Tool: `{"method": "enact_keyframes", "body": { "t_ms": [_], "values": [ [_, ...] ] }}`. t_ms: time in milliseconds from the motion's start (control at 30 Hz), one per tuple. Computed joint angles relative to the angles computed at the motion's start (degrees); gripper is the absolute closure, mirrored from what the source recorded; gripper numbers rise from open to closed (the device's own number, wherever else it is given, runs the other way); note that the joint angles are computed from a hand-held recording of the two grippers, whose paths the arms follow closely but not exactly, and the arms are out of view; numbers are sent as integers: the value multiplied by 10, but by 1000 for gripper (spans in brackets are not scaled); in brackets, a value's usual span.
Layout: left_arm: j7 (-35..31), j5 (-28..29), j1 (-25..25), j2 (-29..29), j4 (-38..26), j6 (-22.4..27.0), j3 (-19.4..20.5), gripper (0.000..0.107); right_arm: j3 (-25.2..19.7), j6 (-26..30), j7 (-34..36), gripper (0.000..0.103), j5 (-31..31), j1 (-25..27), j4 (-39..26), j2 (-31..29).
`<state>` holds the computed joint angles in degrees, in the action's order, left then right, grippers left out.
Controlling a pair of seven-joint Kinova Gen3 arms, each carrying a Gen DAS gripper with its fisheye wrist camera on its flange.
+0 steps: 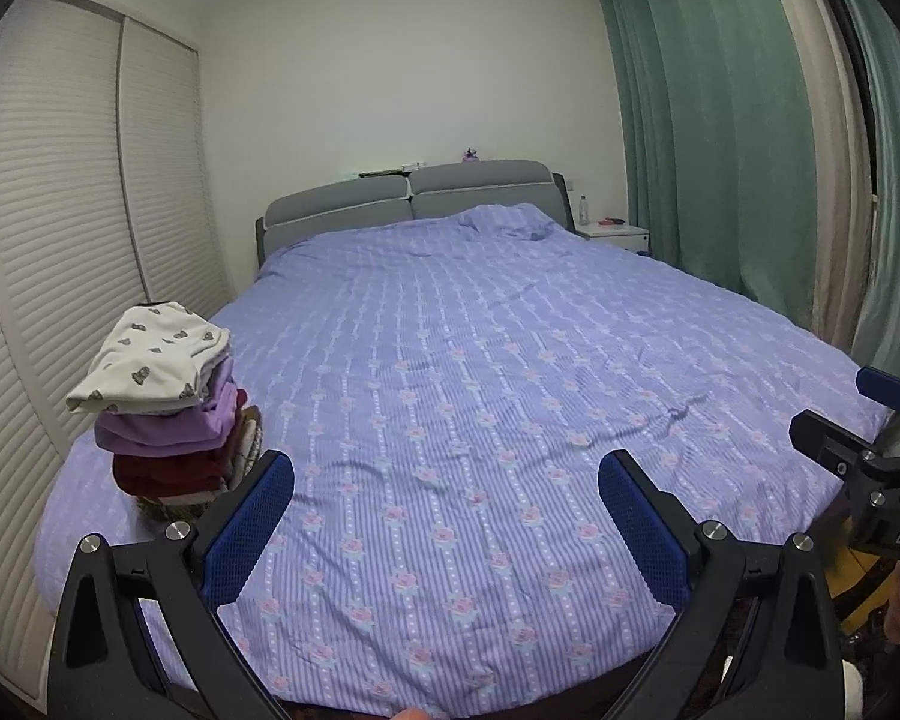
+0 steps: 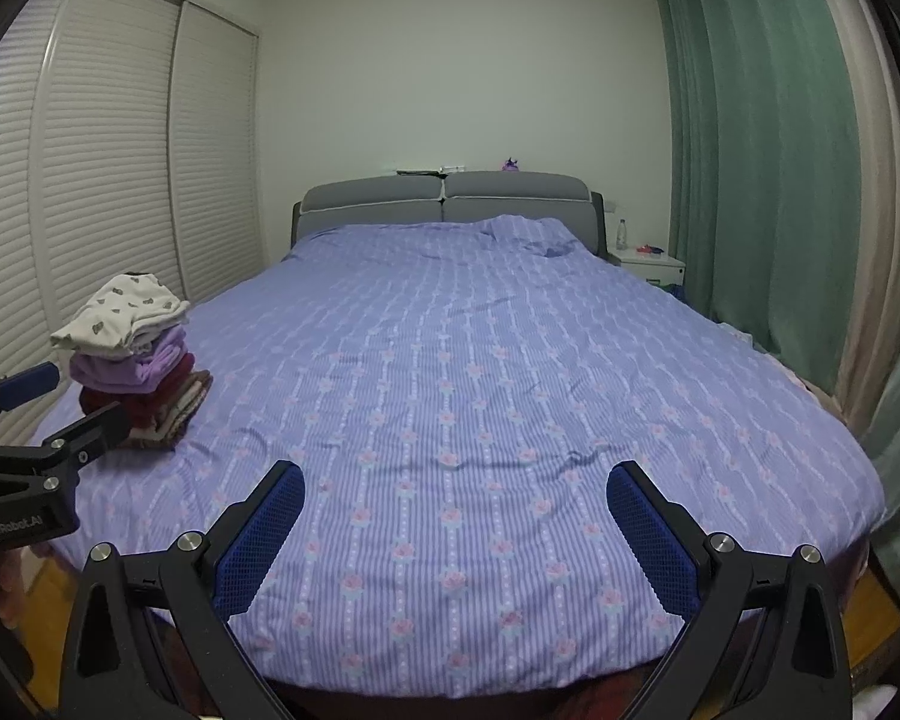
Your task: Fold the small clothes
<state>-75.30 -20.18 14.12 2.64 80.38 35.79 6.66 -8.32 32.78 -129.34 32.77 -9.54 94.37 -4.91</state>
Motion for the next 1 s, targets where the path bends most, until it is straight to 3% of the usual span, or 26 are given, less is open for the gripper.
{"method": "enact_keyframes", "body": {
  "t_ms": [133, 400, 567, 1000],
  "values": [
    [-12, 13, -1, 4, -4, 8, 0, 4, 1, -2, 1, 1, -5, 2, 2, -2],
    [-63, 90, -19, 0, 0, -4, -4, 4, 7, -4, 13, 1, -20, 3, -1, 0],
    [-46, 69, -13, 2, -5, 7, -2, 4, 8, -7, 22, 1, -29, 6, -1, 1],
    [-57, 83, -17, -4, -1, 2, -2, 4, 10, -14, 32, 1, -41, 9, 0, 2]
  ]
}}
